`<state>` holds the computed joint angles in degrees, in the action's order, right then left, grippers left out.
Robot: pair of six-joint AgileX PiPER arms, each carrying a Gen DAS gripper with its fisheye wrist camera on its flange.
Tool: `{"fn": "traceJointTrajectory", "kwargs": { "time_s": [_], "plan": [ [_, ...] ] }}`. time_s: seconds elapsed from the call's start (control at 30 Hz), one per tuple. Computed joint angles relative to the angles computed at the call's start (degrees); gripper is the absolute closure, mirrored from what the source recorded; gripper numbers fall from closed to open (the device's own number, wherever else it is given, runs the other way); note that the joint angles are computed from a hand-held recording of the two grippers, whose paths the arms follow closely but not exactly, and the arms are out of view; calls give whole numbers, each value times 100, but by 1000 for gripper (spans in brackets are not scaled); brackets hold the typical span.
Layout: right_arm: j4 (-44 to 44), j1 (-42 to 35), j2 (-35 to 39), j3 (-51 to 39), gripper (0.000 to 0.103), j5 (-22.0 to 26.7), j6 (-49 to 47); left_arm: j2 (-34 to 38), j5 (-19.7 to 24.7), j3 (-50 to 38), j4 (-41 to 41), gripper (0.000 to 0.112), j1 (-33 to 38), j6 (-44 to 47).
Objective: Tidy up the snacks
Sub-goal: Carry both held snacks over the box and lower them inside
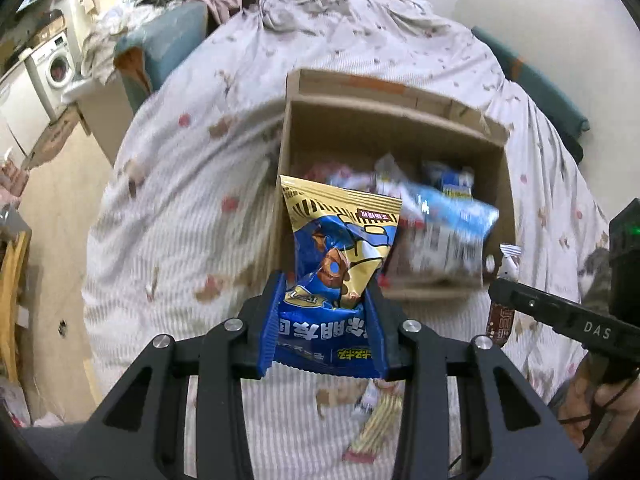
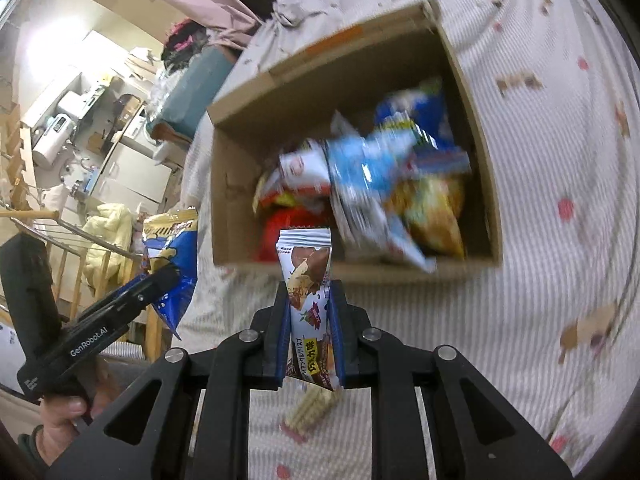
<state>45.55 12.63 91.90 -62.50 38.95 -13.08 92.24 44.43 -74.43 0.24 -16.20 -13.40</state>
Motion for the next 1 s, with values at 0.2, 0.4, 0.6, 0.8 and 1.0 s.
{"fn": "traceJointTrajectory", "kwargs": {
  "time_s": [0.2,0.4,0.6,0.8,1.0],
  "plan": [
    [137,-137,505,-911,85,93,-160,845,356,-1252,242,79,-44,-129],
    [237,-259,1136,-1815,85,160,-231,1637,717,-2370,685,78,-201,-307],
    [656,-450,1628,-2241,85,239,-440,2374,1037,-3336,1148,78,-403,-342],
    [888,-678,2116,-2638,85,460,-305,2924,1377,-4036,1227,78,-426,-441],
    [1428,-881,2331,-2525,85,664,-767,3256,1491,-4356,1259,78,-490,-361]
  ]
}}
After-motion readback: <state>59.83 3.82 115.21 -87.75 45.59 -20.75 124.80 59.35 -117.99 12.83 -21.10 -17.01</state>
